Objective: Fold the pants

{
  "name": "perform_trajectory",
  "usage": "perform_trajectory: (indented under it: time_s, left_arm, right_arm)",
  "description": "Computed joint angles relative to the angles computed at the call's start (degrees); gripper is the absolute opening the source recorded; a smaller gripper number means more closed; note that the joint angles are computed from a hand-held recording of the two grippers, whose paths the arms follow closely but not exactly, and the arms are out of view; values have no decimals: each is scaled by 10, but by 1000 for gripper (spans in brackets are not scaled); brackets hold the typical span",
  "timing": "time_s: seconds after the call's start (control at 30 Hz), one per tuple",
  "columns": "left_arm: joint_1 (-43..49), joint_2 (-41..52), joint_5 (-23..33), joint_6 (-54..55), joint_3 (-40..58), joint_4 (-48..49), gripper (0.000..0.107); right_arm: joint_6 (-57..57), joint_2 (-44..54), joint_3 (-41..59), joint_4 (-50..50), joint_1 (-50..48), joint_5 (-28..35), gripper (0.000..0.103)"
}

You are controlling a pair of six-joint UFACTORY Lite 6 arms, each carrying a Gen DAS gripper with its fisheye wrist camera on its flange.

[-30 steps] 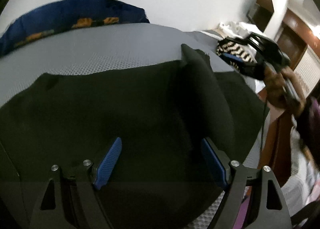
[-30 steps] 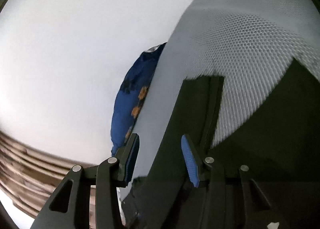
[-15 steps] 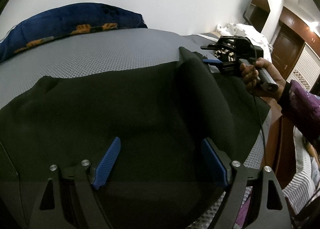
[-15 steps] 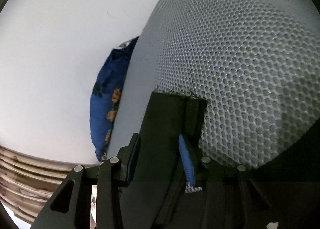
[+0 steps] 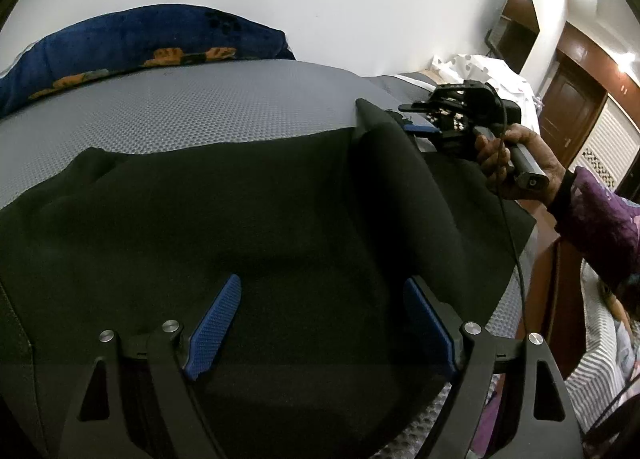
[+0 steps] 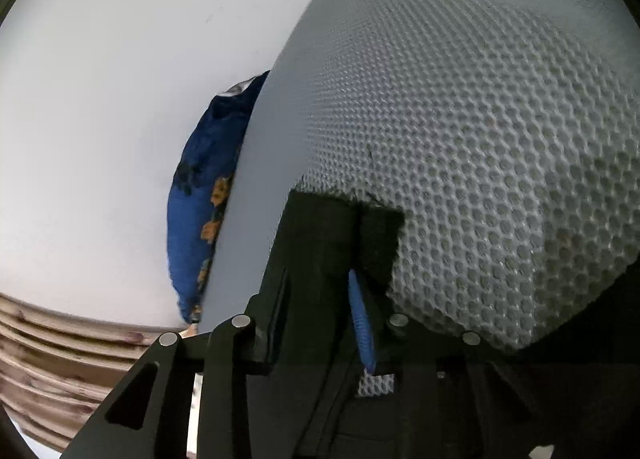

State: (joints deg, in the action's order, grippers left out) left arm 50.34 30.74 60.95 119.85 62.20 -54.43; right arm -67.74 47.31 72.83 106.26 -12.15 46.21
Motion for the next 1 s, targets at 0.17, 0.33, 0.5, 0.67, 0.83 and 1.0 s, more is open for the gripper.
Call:
perform_trajectory:
  time_s: [0.17,0.33,0.5,0.67,0.83,1.0]
  left_arm:
    - [0,4,2,0,3,0,85]
    - [0,2,2,2,0,-1,85]
    - [0,2,2,2,0,-2,86]
    - [0,5,4,1,4,-1,86]
    - [2,25,27,-23,32,10,86]
    - [-1,61,70,-79,92,47,86]
  right_arm:
    - [40,29,50,-44,19,7,29]
    - [36,33,62,-38,41,-44,5]
    - [-67,-57,-65,52,30,-38,5]
    - [-131,-237,-272,109,-8,-1,5]
    - [-99,-477,-495,62,-105,12,5]
    - [20,-703,-660,-124,-291,49,5]
